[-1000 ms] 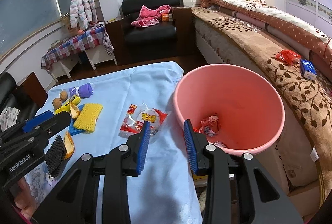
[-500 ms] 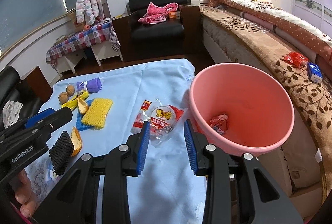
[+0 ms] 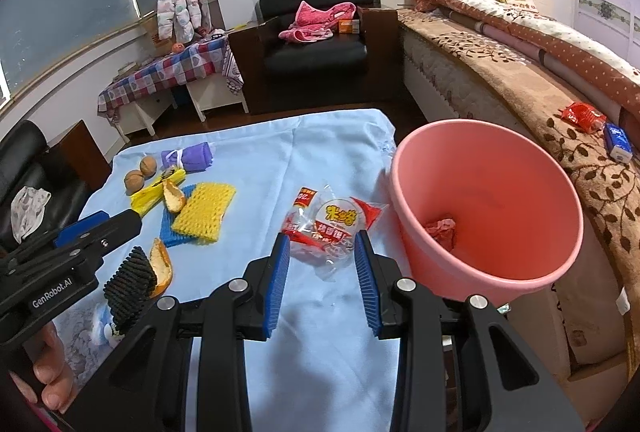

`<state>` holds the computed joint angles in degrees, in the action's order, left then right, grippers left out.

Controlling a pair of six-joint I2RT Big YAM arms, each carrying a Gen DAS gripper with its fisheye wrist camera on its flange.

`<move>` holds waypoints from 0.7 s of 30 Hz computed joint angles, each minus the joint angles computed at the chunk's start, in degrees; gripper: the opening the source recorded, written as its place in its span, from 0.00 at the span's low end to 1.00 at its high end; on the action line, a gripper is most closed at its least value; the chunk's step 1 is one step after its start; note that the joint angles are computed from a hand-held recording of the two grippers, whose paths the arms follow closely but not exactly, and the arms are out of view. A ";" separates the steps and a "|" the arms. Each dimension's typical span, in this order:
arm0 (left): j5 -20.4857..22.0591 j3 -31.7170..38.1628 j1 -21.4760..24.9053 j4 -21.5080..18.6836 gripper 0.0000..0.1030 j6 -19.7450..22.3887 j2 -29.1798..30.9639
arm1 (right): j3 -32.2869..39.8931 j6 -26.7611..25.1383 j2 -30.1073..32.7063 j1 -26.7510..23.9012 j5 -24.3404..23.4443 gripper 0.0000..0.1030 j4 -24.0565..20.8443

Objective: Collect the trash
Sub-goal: 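Lower the left tool onto the black mesh pad and close it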

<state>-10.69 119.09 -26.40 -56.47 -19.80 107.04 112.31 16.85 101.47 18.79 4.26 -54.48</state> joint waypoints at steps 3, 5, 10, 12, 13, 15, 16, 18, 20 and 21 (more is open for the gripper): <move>0.22 -3.11 1.03 1.09 0.53 0.73 -1.77 | 0.36 0.19 0.38 0.08 -0.77 0.33 -0.36; 0.72 -5.27 1.84 1.64 0.53 0.90 -2.99 | 0.49 0.23 0.58 0.15 -1.33 0.33 -0.32; 1.64 -11.38 3.95 2.51 0.58 0.63 -6.74 | 0.61 -0.19 0.97 0.40 -2.76 0.33 0.03; 1.70 -13.65 4.54 2.49 0.59 0.73 -8.14 | 0.62 -0.52 1.13 0.58 -3.41 0.33 0.26; 2.02 -14.47 4.81 2.19 0.59 0.73 -8.62 | 0.71 -0.63 1.26 0.67 -3.61 0.33 0.31; 2.55 -15.17 5.12 1.29 0.59 0.53 -8.94 | 0.73 -0.79 1.45 0.84 -4.03 0.33 0.31; 2.85 -15.66 5.28 1.04 0.60 0.31 -9.04 | 0.95 -0.84 1.69 0.91 -4.35 0.33 0.10; 3.56 -15.78 5.46 0.11 0.60 -0.30 -8.70 | 1.19 -1.00 1.98 1.08 -4.89 0.33 -0.11; 4.52 -15.57 5.51 -0.75 0.60 -0.98 -8.09 | 1.11 -1.48 2.02 1.33 -5.29 0.33 -0.08; 5.21 -15.30 5.47 -1.45 0.60 -1.50 -7.58 | 1.03 -1.79 1.99 1.46 -5.44 0.33 -0.01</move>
